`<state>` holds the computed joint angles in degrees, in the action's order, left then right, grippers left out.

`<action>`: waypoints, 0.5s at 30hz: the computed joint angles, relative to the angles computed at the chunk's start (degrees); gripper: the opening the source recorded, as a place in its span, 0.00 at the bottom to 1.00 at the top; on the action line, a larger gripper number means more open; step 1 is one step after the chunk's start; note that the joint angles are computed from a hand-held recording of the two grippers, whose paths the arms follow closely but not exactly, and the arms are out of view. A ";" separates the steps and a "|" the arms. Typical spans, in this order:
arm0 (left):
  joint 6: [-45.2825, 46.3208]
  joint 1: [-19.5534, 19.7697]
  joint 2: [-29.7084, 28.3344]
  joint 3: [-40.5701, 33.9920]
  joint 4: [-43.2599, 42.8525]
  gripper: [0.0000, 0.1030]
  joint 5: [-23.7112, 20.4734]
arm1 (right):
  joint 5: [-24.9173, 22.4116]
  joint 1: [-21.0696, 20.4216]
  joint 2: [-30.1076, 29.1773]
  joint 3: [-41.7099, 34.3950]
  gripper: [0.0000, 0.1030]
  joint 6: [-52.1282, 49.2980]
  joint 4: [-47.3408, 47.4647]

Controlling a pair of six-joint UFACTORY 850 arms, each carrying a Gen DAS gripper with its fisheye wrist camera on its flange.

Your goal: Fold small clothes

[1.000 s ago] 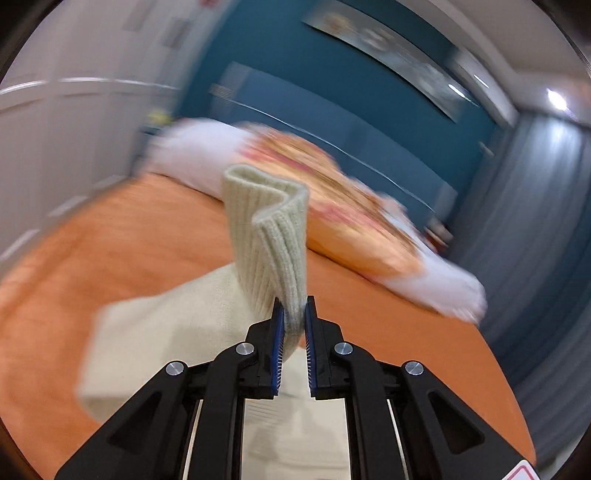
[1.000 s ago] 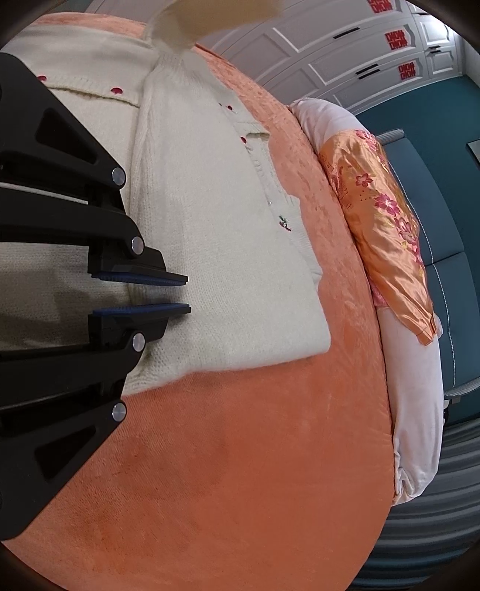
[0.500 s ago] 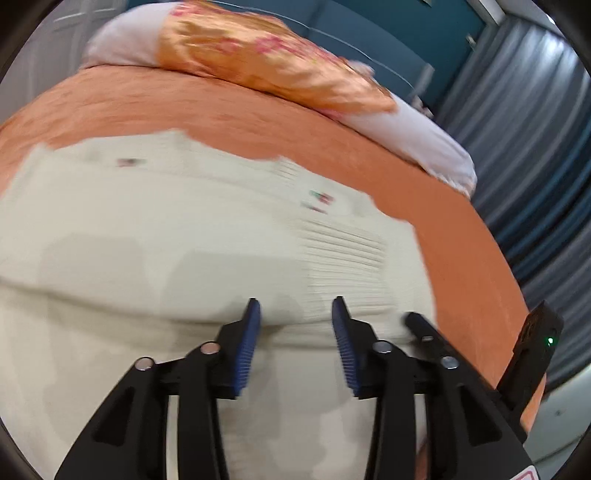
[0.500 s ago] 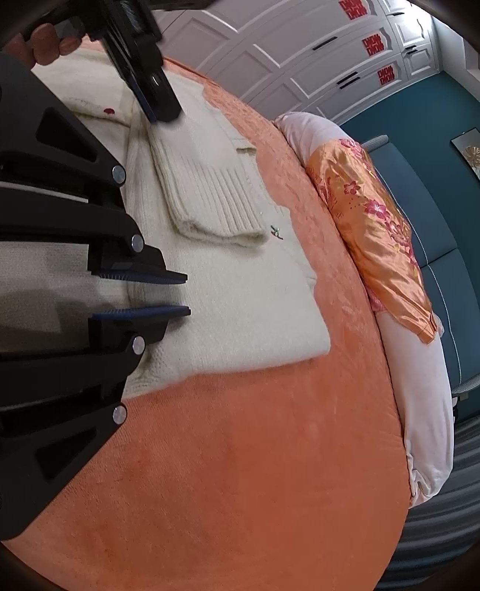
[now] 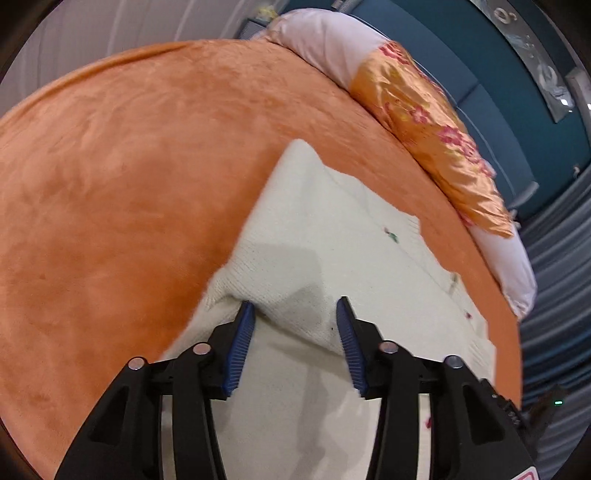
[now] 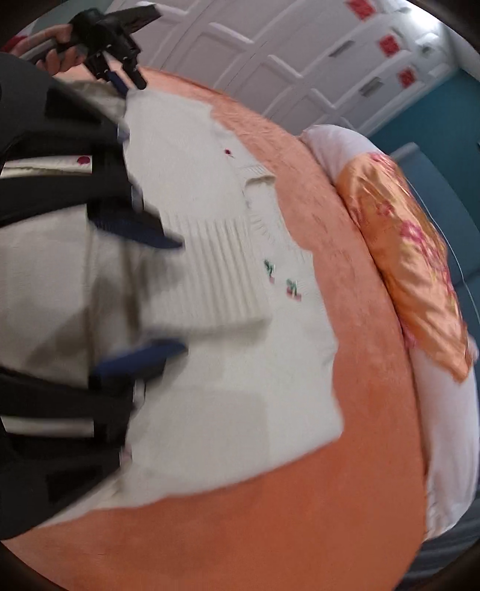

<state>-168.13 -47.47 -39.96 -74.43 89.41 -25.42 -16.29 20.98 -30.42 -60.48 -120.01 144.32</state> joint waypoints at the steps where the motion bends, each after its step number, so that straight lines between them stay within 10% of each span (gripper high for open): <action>1: 2.70 -0.11 -0.26 -0.66 -2.57 0.32 -1.10 | 0.77 0.46 0.28 -0.55 0.08 -1.99 0.93; 7: 15.79 -0.54 -2.73 -3.26 -12.29 0.23 -5.48 | -11.81 -0.23 8.33 5.13 0.07 -15.97 12.99; 11: 23.00 -1.90 -5.43 -6.09 -16.15 0.23 -10.39 | 0.18 -1.49 -0.79 -0.59 0.05 -4.75 1.59; 15: 23.09 -2.31 -6.03 -6.39 -15.73 0.24 -12.04 | -5.26 -2.17 1.54 3.40 0.03 -6.80 7.03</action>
<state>-145.04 -49.78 -45.99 -80.82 73.68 -37.46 -21.55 18.81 -28.88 -57.08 -126.81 151.35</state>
